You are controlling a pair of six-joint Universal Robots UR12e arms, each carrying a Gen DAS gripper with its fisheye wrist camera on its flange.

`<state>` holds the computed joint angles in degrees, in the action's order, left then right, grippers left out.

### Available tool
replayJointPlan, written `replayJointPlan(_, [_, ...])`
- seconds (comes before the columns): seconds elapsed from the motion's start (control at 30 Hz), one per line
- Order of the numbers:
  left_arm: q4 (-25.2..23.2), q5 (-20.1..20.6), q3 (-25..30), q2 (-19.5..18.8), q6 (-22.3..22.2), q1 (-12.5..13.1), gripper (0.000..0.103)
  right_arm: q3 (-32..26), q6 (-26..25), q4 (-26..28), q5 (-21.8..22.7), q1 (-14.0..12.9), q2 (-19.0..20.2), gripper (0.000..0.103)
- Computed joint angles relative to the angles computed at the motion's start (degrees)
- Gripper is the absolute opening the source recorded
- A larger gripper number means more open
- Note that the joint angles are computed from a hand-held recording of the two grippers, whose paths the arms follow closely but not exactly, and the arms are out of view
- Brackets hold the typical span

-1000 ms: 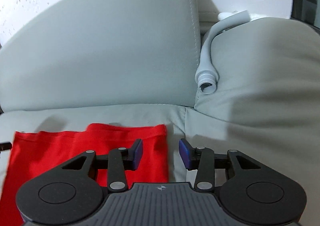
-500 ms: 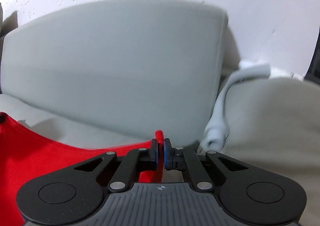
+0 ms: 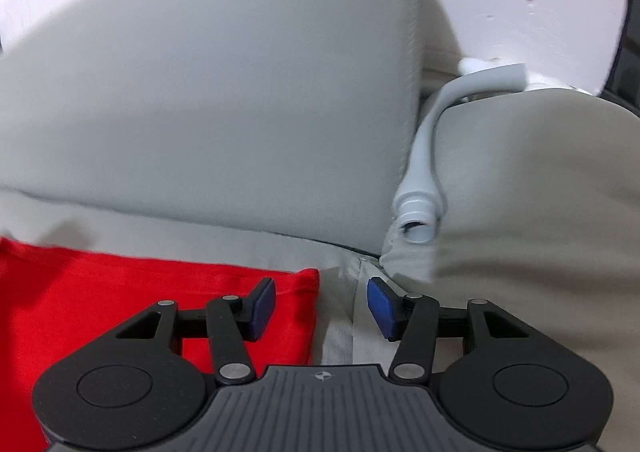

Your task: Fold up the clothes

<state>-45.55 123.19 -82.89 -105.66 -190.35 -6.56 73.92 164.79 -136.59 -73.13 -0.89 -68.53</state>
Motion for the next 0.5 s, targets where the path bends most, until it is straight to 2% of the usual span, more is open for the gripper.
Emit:
replayJointPlan(0.07, [-2.4,1.3,-0.2,2.0,-1.0,-0.6,0.074,0.8,2.2,1.5,1.5,-0.8,-2.0,0.055])
replayJointPlan(0.13, [-4.5,0.8,-0.8,4.1,-2.4,-1.3,0.079,2.7,4.3,3.3,3.1,-1.6,-4.7,0.058])
replayJointPlan(0.2, [-6.3,-0.6,-1.0,5.7,-2.7,-1.4,0.079,4.1,5.5,4.7,4.1,-2.2,-6.7,0.066])
replayJointPlan(0.23, [-7.3,-1.7,-1.1,6.4,-2.6,-1.4,0.079,5.8,6.0,6.4,5.0,-2.8,-8.8,0.067])
replayJointPlan(0.3, [-8.7,-4.2,-1.9,7.6,-2.7,-2.0,0.079,7.2,5.3,8.3,5.4,-3.1,-10.9,0.068])
replayJointPlan(0.37, [-12.7,-6.6,-4.2,11.0,-5.1,-3.9,0.079,10.9,3.0,11.7,5.1,-3.5,-15.3,0.070])
replayJointPlan(0.4, [-13.1,-7.9,-6.2,12.6,-5.6,-4.0,0.079,12.0,2.4,12.7,4.9,-3.6,-16.3,0.071])
replayJointPlan(0.5, [-16.6,-10.9,-9.9,16.5,-10.0,-6.6,0.079,16.1,-0.8,18.6,5.2,-4.3,-20.8,0.073])
